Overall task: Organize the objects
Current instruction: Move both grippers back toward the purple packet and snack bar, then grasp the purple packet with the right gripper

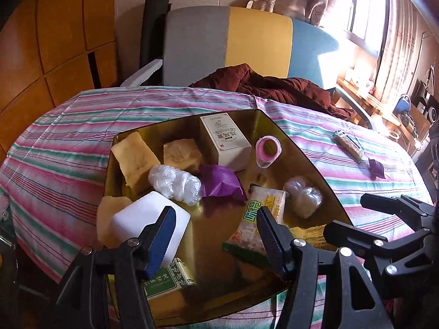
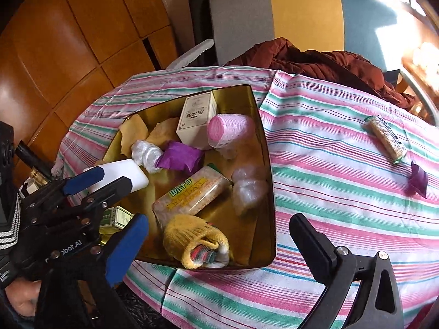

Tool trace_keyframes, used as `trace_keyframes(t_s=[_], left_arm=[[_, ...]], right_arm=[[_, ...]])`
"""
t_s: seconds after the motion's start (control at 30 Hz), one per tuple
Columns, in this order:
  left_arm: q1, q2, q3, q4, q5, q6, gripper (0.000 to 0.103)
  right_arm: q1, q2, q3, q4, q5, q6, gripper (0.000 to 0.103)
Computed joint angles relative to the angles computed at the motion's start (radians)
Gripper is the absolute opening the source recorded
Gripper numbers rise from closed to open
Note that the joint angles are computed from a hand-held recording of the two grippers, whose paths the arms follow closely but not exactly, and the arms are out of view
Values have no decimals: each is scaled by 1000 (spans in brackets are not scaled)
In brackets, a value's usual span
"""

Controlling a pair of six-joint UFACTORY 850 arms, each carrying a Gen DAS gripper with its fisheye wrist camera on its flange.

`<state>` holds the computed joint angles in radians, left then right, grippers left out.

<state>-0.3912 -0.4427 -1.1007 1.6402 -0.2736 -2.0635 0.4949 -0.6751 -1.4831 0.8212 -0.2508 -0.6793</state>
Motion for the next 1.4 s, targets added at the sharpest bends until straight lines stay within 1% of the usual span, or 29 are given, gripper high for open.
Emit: trace_keyframes(t_s=[0.13, 0.27, 0.43, 0.6, 0.7, 0.83, 1.0, 1.2, 1.3, 1.4], left_arm=[[-9, 4, -1, -1, -5, 10, 62], [-17, 6, -7, -14, -10, 33, 62], [-26, 2, -23, -60, -15, 93, 62], [-33, -5, -44, -88, -7, 149, 62], [-37, -13, -61, -120, 4, 200, 62], [-33, -33, -92, -215, 40, 308, 62], [-30, -54, -126, -315, 59, 404, 62], [-30, -84, -185, -541, 76, 656, 62], [-34, -101, -221, -666, 79, 796, 62], [-40, -126, -266, -826, 75, 967, 62]], right_arm=[[1, 2, 6, -91, 31, 99, 103], [-3, 7, 12, -150, 54, 157, 103], [-24, 12, 19, -269, 82, 295, 103], [-59, 13, 20, -483, 92, 518, 103], [-88, 4, 8, -648, 71, 691, 103], [-144, -6, 3, -743, 43, 835, 103], [-221, -23, -7, -834, 1, 981, 103], [-306, -49, -40, -828, -39, 1041, 103], [-323, -70, -74, -872, -61, 1066, 103], [-332, -102, -120, -914, -74, 1078, 103]])
